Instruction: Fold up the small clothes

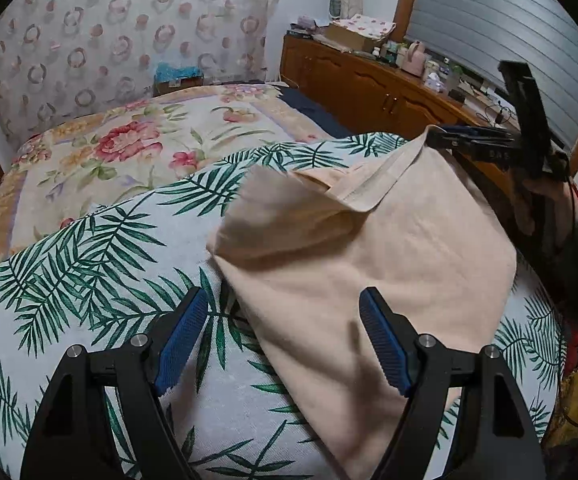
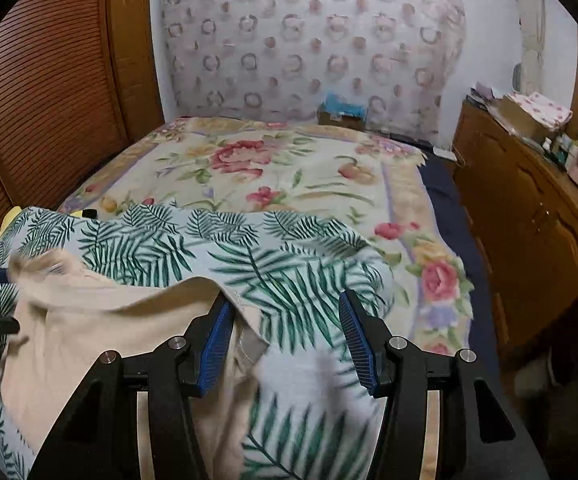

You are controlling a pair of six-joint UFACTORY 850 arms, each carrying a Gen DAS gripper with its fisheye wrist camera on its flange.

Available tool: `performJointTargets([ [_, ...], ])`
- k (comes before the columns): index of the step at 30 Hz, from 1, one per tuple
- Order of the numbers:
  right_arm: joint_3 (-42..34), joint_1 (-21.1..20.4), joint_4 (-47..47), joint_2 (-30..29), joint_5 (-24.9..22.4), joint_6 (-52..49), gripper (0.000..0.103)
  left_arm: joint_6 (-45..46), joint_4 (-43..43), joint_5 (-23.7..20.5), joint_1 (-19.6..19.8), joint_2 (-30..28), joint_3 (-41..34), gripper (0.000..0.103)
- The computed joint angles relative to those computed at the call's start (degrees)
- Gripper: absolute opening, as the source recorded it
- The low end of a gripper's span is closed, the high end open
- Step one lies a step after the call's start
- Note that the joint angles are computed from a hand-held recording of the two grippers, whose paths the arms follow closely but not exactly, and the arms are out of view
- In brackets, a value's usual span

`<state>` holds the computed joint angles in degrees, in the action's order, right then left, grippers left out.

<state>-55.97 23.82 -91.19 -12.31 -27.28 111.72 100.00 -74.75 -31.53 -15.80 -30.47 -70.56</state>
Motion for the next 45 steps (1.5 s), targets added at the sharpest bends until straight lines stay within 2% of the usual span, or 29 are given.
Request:
performJointTargets([
  [5, 3.21, 0.14, -1.05, 3.37, 3.69, 4.53, 0.055, -5.27, 1.83, 5.89, -1.87, -3.83, -4.98, 0.079],
  [8, 5.52, -0.32, -3.21, 6.47, 6.85, 7.84, 0.055, -4.23, -4.87, 10.08, -1.87, -6.09, -8.44, 0.079],
  [11, 6.99, -0.34, -0.48, 8.8, 7.81, 4.19, 0.055, -4.01, -11.33, 13.32, -1.11, -7.13, -10.34, 0.079],
  [14, 7.07, -0.21, 3.2, 9.3, 9.03, 0.45, 0.055, -8.75, -7.63, 12.64, -0.11, -7.54, -11.13, 0.079],
  [16, 6.75, -1.66, 5.25, 8.91, 12.14, -1.8, 0.056, -9.05, -6.49, 11.83, 0.25, -7.13, -10.36, 0.079],
  [18, 6.37, -2.79, 6.89, 8.04, 14.57, -3.44, 0.056, -10.35, -4.24, 9.9, 0.7, -6.38, -9.03, 0.079],
  [20, 6.31, -3.16, 10.69, 7.74, 15.64, -7.14, 0.057, -12.43, -1.65, 6.18, 1.1, -5.79, -7.96, 0.079],
  [24, 4.5, -5.51, 23.31, 5.48, 19.0, -20.0, 0.058, -14.71, 2.01, 1.27, 1.08, -5.23, -6.59, 0.077],
  [26, 4.51, -5.89, 22.95, 5.57, 19.53, -19.38, 0.059, -16.81, 4.21, -0.16, 0.87, -5.61, -6.87, 0.066],
  [28, 4.36, -6.1, 24.63, 5.75, 19.36, -21.16, 0.059, -17.12, 4.3, -0.22, 0.62, -5.62, -6.61, 0.061],
  [29, 4.5, -6.2, 24.23, 5.96, 19.29, -20.8, 0.059, -16.8, 4.01, -0.28, 0.5, -5.31, -6.23, 0.055],
  [33, 5.01, -5.58, 17.85, 6.02, 18.63, -15.21, 0.059, -15.25, 3.05, -0.09, 0.07, -4.42, -4.89, 0.048],
  [35, 4.88, -5.14, 12.7, 5.29, 18.93, -10.44, 0.049, -15.27, 3.01, -0.35, -0.25, -4.32, -4.77, 0.036],
  [37, 4.84, -4.96, 6.65, 4.6, 20.55, -4.21, 0.031, -16.56, 3.74, -1.93, -0.25, -4.83, -5.35, 0.025],
  [39, 5.15, -4.85, 2.83, 4.74, 21.42, -1.19, 0.022, -16.39, 3.66, -1.8, -0.52, -4.76, -5.23, 0.016],
  [41, 5.58, -4.14, 0.47, 5.23, 19.17, 0.7, 0.019, -15.45, 3.17, -2.32, -0.58, -4.41, -4.97, 0.01],
  [43, 5.81, -3.49, 1.98, 5.65, 16.74, -0.32, 0.017, -12.6, 0.66, -4.31, -0.07, -3.24, -3.8, 0.01],
  [45, 6.22, -2.18, -2.58, 6.21, 13.95, 4.03, 0.016, -9.68, -2.1, -6.42, 0.78, -1.51, -2.16, 0.009],
])
